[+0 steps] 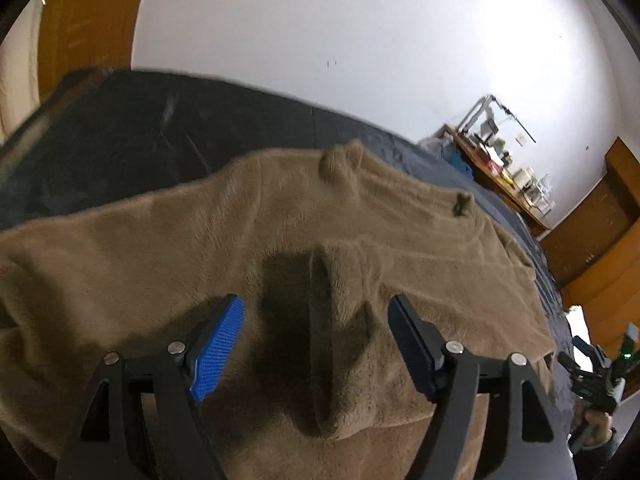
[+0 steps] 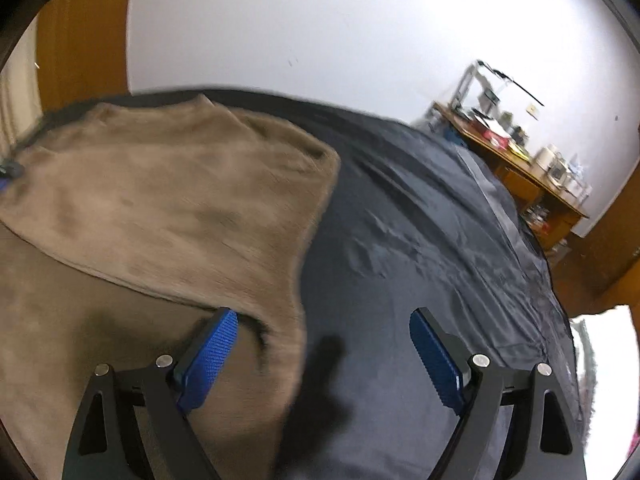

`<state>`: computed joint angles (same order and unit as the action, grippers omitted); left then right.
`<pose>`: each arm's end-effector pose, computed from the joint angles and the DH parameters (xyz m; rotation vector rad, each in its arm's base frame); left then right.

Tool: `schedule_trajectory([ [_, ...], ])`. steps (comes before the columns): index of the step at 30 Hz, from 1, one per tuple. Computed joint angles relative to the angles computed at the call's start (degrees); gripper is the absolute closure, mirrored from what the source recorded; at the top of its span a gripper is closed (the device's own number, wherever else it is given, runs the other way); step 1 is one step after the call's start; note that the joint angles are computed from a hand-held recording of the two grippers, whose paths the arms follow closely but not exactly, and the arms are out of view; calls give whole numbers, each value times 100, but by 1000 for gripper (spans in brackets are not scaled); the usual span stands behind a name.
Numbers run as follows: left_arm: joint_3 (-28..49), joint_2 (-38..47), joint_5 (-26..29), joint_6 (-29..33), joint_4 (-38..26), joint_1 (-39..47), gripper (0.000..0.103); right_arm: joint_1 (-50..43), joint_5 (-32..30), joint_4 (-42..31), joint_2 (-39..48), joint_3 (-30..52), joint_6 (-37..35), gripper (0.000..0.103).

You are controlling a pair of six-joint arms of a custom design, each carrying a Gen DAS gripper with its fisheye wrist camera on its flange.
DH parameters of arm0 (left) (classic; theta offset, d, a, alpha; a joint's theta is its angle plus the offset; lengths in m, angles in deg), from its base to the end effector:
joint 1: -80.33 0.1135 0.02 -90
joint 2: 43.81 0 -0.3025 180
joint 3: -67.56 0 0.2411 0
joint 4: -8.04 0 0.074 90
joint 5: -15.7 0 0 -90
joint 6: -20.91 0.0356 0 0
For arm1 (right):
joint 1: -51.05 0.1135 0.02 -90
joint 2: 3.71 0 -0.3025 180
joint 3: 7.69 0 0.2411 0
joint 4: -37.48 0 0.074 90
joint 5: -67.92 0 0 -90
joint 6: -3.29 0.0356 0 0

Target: Fold clothes

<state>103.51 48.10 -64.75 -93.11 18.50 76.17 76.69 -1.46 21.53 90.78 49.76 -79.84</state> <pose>0.2405 -0.0234 0.1382 -0.3320 2.3705 -0.4321 0.2765 0.1188 0.1841 -0.2492 2.4115 -0.1959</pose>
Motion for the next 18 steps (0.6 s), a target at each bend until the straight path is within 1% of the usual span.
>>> schedule_trajectory([
  [1,-64,-175,-48,13,24,-36,24,38,-117,-15,-92,18,52,14],
  [3,-257,-487,-55,47,302,-255,23,160,-366,-85,-99,199,246,14],
  [5,-366,-623,-69,162,570,-560,22,277,-547,-111,121,483,396,14],
  [7,-409,-544,-202,361,903,-1055,21,423,-520,-158,466,804,508,14],
  [9,-304,-236,-304,570,1014,-1483,19,492,-551,-193,837,1099,553,14],
  [10,-186,-38,-339,602,939,-1631,19,509,-603,-221,1026,1238,563,14],
  [12,150,460,-331,572,598,-1741,19,522,-666,-296,1344,1443,592,14],
  [14,279,678,-254,551,404,-1660,20,498,-698,-368,1596,1558,614,14],
  [16,387,802,-163,559,191,-1556,20,438,-803,-274,1695,1484,610,13],
  [18,445,863,-164,601,63,-1530,20,386,-877,-7,1652,1272,555,12],
])
